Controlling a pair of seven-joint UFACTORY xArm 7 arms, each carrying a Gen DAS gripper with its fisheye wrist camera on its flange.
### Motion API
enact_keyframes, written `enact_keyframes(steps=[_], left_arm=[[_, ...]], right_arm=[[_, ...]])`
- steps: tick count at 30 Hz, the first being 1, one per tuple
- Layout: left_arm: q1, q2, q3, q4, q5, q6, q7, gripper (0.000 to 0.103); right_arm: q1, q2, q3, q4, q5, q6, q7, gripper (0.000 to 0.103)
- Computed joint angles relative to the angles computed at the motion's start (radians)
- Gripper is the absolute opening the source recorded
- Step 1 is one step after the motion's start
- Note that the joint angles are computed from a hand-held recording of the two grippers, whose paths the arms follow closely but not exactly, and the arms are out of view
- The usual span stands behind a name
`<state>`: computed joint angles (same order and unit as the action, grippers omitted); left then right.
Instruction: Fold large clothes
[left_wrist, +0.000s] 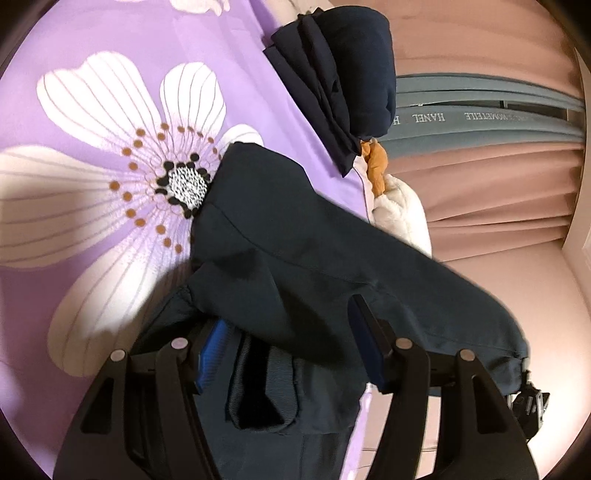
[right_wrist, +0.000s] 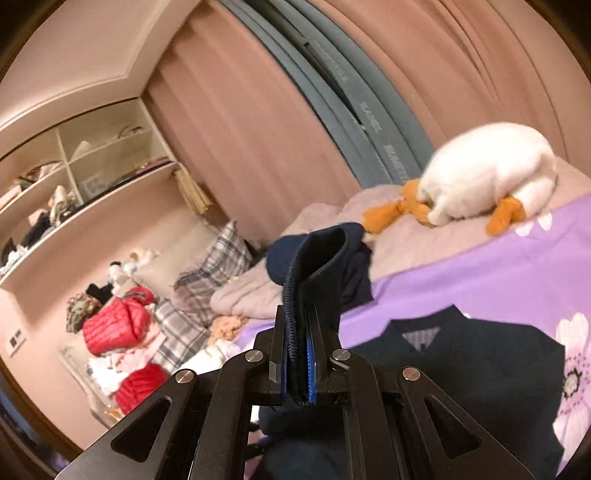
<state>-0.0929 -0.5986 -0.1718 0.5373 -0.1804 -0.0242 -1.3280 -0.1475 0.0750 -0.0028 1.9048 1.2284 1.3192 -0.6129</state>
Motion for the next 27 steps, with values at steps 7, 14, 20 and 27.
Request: enact_keyframes(steps=[7, 14, 20, 27], left_arm=[[-0.029, -0.018, 0.031, -0.018, -0.001, 0.022, 0.019, 0.058], [-0.032, -0.051, 0.016, 0.052, 0.049, 0.246, 0.08, 0.058], [-0.013, -0.057, 0.005, 0.118, 0.098, 0.319, 0.129, 0.061], [-0.019, 0.169, -0.026, 0.37, 0.212, 0.46, 0.282, 0.065]], right_arm=[[-0.071, 0.12, -0.022, -0.134, -0.206, 0.041, 0.103, 0.009], [-0.128, 0.189, -0.006, -0.277, -0.276, 0.021, 0.172, 0.011], [-0.12, 0.101, -0.01, -0.312, -0.333, -0.13, 0.157, 0.024], [-0.031, -0.022, -0.008, -0.403, -0.326, -0.206, -0.13, 0.024]])
